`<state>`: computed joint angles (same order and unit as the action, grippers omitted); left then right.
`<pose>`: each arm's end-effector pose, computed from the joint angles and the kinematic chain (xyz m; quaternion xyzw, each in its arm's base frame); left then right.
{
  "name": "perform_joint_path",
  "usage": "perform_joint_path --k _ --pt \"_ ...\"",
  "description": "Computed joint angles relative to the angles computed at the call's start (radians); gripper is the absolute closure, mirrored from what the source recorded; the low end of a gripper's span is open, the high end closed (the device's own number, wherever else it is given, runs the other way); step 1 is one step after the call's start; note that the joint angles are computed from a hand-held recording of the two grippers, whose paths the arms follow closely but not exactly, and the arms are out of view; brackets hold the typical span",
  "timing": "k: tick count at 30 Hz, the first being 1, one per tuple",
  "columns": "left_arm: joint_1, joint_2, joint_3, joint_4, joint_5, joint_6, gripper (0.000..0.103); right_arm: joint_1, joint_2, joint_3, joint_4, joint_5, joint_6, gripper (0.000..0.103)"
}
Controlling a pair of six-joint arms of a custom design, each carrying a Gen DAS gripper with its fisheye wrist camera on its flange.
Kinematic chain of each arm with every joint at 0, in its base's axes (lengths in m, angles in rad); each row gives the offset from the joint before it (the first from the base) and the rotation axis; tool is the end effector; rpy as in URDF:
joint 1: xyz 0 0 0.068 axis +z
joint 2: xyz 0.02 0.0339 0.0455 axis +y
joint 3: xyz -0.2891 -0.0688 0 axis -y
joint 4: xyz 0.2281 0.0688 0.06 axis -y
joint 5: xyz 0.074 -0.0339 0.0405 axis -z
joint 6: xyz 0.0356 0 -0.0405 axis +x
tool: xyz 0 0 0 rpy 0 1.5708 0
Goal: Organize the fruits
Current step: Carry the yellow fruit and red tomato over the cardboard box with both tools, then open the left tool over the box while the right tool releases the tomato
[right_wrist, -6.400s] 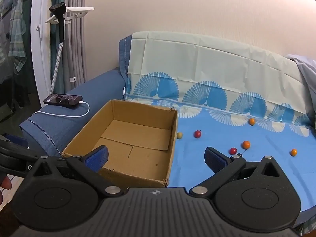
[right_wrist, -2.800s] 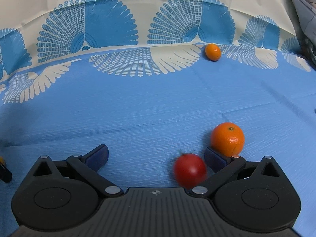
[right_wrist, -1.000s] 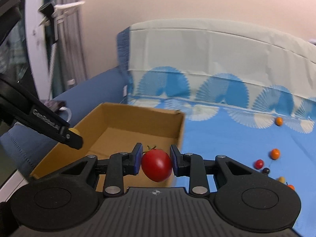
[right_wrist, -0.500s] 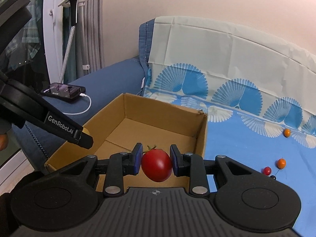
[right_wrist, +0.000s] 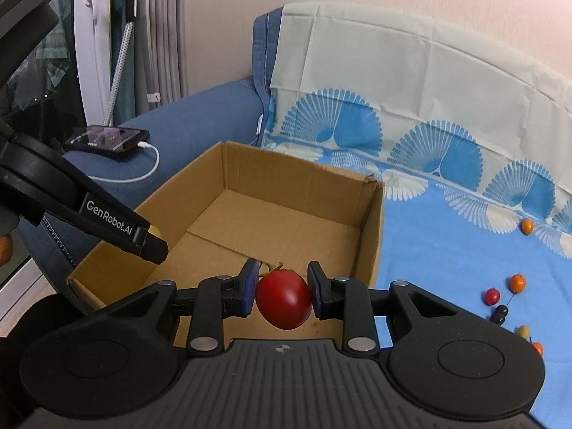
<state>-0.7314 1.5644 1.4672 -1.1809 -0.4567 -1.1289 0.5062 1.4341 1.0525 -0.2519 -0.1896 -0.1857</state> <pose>0.2200 -0.1764 0.3387 -0.2226 0.9381 0.0200 0.2644 0.2613 0.1525 0.3061 -0.3414 0.8211 0.1551 0.4304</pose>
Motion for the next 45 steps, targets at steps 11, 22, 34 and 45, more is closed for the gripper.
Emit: perform_joint_path --k 11,22,34,45 --pt "0.064 0.029 -0.081 0.091 0.065 0.045 0.074 0.004 0.068 0.010 -0.007 0.014 -0.006 0.072" --pt "0.127 0.068 -0.152 0.179 0.128 0.094 0.074 0.013 0.141 0.027 -0.008 0.027 -0.009 0.072" --pt "0.173 0.130 -0.191 0.241 0.168 0.125 0.074 0.025 0.207 0.050 -0.021 0.037 -0.009 0.072" --pt "0.156 0.126 -0.192 0.261 0.108 0.141 0.005 0.027 0.232 0.081 -0.023 0.051 0.001 0.051"
